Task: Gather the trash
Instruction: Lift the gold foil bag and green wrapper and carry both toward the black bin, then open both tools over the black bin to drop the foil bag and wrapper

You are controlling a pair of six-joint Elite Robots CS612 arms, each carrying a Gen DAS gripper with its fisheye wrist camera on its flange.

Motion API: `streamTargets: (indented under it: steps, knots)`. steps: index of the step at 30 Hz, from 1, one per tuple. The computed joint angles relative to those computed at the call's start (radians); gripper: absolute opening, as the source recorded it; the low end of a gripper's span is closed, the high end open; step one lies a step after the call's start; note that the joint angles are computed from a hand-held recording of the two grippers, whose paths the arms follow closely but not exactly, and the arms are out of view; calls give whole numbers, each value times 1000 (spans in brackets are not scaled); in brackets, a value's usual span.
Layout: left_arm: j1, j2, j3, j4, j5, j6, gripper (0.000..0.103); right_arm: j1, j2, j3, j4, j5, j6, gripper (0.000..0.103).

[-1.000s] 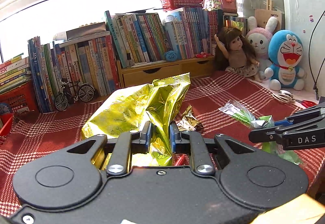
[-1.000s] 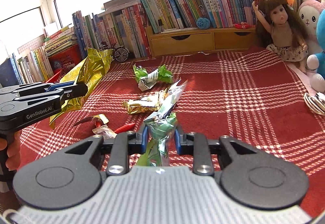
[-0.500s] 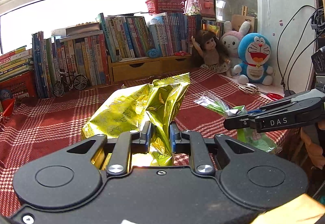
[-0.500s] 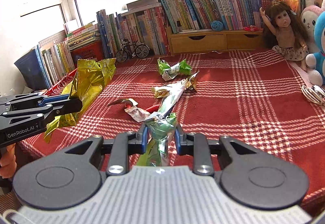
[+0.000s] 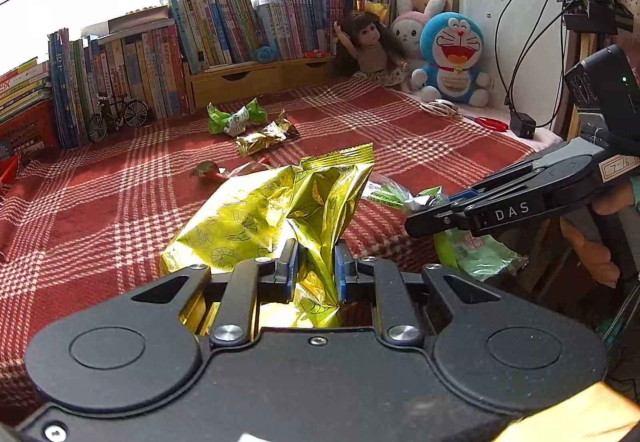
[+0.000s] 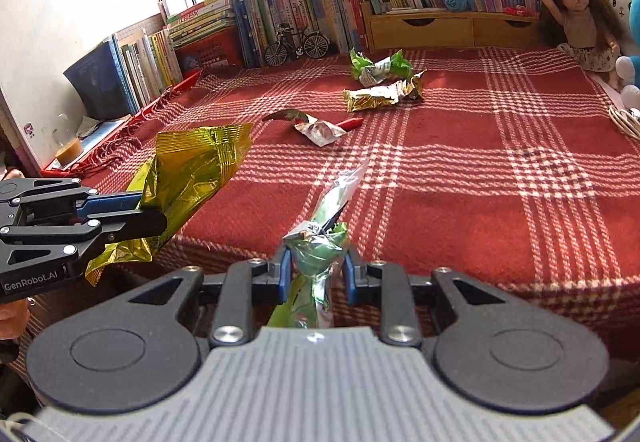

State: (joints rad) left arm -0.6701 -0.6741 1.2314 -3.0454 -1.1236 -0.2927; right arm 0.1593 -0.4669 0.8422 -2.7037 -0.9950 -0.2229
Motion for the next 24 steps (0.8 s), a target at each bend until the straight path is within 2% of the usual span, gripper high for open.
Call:
streamTargets:
  steps: [4,10,24]
  knots:
    - [-9,-19,49,-4,-34,-36,17,0,-22,50,46,0,-30,31]
    - [-14,-36,82,62,-98,-89,17,1,-40,91,120,-3,-73,31]
    - [6,-20,69,238,-268,-207,17,22,-40,100,310,-60,-178,31]
